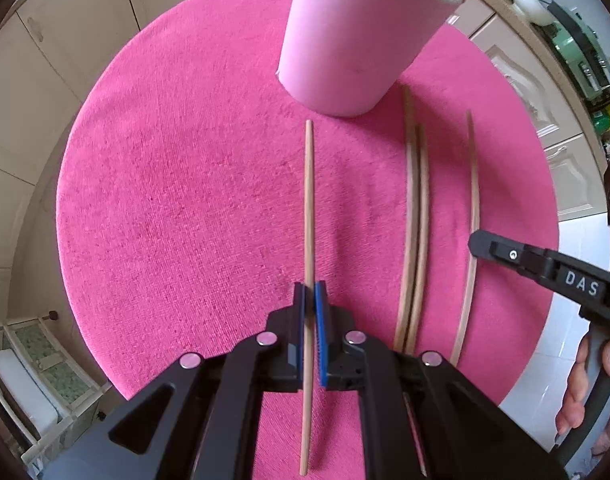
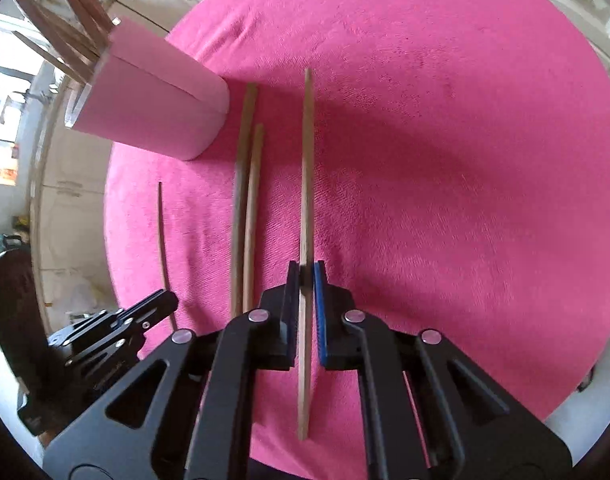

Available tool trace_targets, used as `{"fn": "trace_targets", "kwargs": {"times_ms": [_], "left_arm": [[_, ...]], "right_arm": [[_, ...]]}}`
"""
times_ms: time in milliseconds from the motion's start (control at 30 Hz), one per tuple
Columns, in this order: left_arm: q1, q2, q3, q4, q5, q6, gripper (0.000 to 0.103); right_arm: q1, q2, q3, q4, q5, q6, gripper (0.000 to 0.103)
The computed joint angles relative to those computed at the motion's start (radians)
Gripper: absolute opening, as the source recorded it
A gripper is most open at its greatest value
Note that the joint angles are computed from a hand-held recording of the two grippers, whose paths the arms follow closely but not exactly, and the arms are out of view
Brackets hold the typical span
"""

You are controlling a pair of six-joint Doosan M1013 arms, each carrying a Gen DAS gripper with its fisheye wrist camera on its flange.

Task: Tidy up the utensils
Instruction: 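Lift both held chopsticks upright toward the pink cup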

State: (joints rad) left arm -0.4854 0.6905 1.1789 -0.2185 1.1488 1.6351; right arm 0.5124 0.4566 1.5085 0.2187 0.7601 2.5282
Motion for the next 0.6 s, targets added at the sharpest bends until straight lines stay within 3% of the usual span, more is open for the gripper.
{"fn": "trace_targets", "kwargs": {"times_ms": [100, 300, 600], "left_arm": [[0.007, -0.022, 0.018, -0.026, -0.036, 0.02, 0.005], [0.018, -0.074, 0.054, -0.073, -0.114, 0.069, 0.005], [0.029, -0.12, 0.074, -0.144, -0.207, 0.144, 0.005]], "right_arm": [[0.007, -0.037, 0.043, -0.014, -0.08, 0.017, 0.007], [0.049, -0.094, 0.074, -0.186, -0.18, 0.164, 0.006], [0.074, -0.126, 0.079, -0.327, -0.203, 0.23, 0.006]]}}
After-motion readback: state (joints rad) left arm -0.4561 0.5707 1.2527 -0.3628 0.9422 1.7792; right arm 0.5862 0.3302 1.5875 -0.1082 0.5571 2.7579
